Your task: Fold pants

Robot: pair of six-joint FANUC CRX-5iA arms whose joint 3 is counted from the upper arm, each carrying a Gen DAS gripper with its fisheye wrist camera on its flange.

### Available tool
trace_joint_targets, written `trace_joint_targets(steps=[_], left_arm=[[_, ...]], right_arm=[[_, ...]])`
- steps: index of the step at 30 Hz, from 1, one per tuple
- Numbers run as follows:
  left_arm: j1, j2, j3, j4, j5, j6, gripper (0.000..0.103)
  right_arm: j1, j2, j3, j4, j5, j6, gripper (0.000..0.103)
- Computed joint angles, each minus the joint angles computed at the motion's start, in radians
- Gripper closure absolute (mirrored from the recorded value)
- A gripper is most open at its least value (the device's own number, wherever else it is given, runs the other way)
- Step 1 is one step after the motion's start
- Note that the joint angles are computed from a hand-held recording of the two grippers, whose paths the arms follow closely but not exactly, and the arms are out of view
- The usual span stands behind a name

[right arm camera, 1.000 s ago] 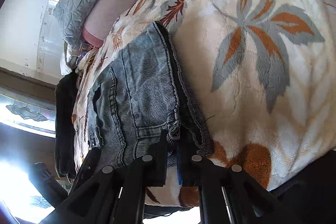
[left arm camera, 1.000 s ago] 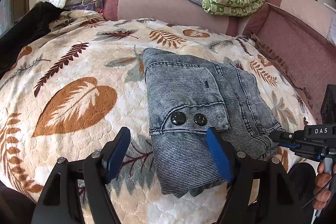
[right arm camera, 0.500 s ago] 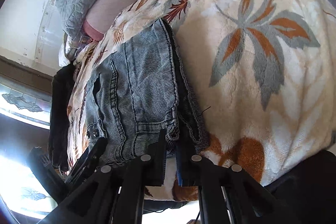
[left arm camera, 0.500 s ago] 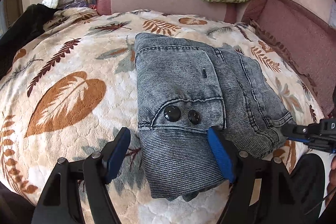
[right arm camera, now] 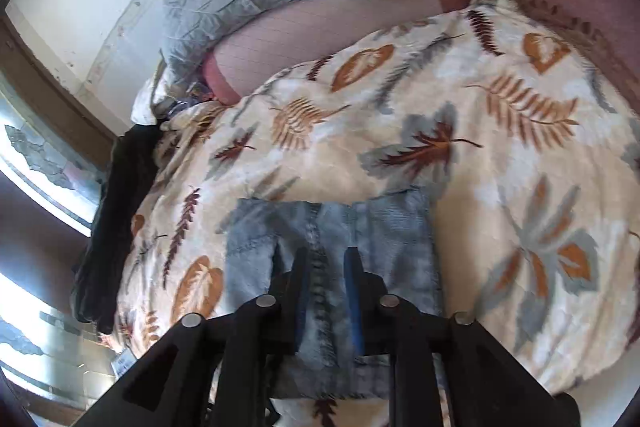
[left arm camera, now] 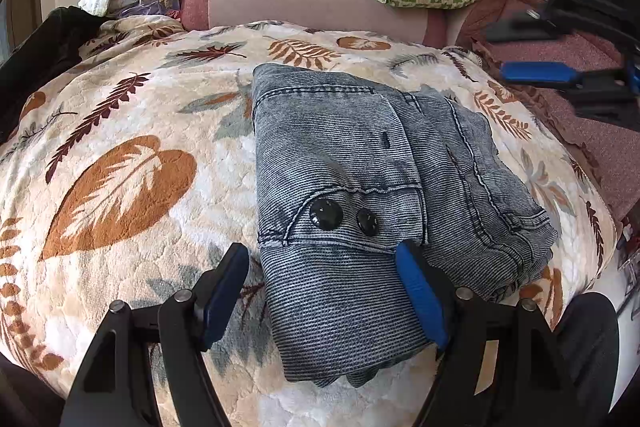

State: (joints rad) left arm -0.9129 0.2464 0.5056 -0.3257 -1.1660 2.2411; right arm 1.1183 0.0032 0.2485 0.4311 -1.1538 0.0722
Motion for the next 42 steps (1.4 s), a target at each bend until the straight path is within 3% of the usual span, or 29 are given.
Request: trace_joint_targets(steps=[1, 3, 5, 6, 7, 9, 14, 15, 18, 19, 22, 24, 27, 33, 36, 38, 40, 42], left_arm=[[0.000, 0.000, 0.000, -0.001, 0.000, -0.003, 0.025], [-0.001, 0.000, 0.002, -0.004, -0.002, -0.006, 0.025], [0.003, -0.002, -0.005, 0.008, 0.008, -0.012, 0.025], [0.002, 0.000, -0.003, 0.006, 0.006, -0.012, 0.025], [0.002, -0.001, -0.005, 0.004, 0.010, -0.014, 0.025], [0.002, -0.005, -0.012, 0.002, 0.018, -0.012, 0.025], [0.010, -0.007, -0.022, 0.016, 0.031, -0.003, 0.023], [0.011, -0.004, -0.020, 0.020, 0.029, -0.003, 0.021], [0.009, -0.010, -0.027, 0.015, 0.035, -0.004, 0.021], [0.010, -0.012, -0.030, 0.018, 0.038, -0.003, 0.021], [0.020, -0.016, -0.042, 0.037, 0.051, 0.002, 0.020], [0.033, -0.022, -0.056, 0.067, 0.067, -0.006, 0.020], [0.072, -0.049, -0.097, 0.160, 0.102, -0.010, 0.020], [0.105, -0.162, -0.193, 0.130, 0.170, 0.141, 0.020], [0.193, -0.237, -0.340, 0.280, 0.290, 0.170, 0.020], [0.256, -0.265, -0.463, 0.488, 0.401, 0.065, 0.021], [0.271, -0.259, -0.519, 0.622, 0.453, -0.012, 0.021], [0.261, -0.224, -0.519, 0.706, 0.447, -0.093, 0.025]], right_arm=[[-0.044, 0.003, -0.010, -0.067, 0.085, 0.038, 0.060], [-0.119, 0.020, -0.022, -0.198, 0.180, 0.121, 0.059], [-0.171, 0.046, -0.038, -0.267, 0.146, 0.125, 0.062], [-0.192, 0.032, -0.083, -0.292, 0.170, 0.082, 0.092], [-0.194, -0.001, -0.150, -0.276, 0.227, 0.014, 0.103], [-0.175, -0.032, -0.197, -0.231, 0.270, -0.035, 0.103], [-0.096, 0.026, -0.077, -0.144, 0.030, 0.047, 0.095], [-0.107, 0.035, -0.074, -0.188, 0.010, 0.085, 0.095], [-0.110, -0.026, -0.160, -0.191, 0.101, 0.001, 0.098], [-0.093, -0.030, -0.151, -0.167, 0.081, -0.019, 0.094], [-0.025, -0.038, -0.137, -0.105, 0.025, 0.003, 0.093], [-0.006, -0.030, -0.144, -0.137, -0.025, 0.041, 0.092], [0.005, -0.126, -0.306, -0.079, 0.125, -0.083, 0.094], [0.015, -0.117, -0.300, -0.055, 0.109, -0.059, 0.094], [0.010, -0.135, -0.334, -0.048, 0.159, -0.082, 0.094], [0.011, -0.140, -0.343, -0.043, 0.169, -0.081, 0.094], [0.015, -0.143, -0.346, -0.039, 0.167, -0.085, 0.094], [0.015, -0.144, -0.346, -0.043, 0.166, -0.083, 0.094]])
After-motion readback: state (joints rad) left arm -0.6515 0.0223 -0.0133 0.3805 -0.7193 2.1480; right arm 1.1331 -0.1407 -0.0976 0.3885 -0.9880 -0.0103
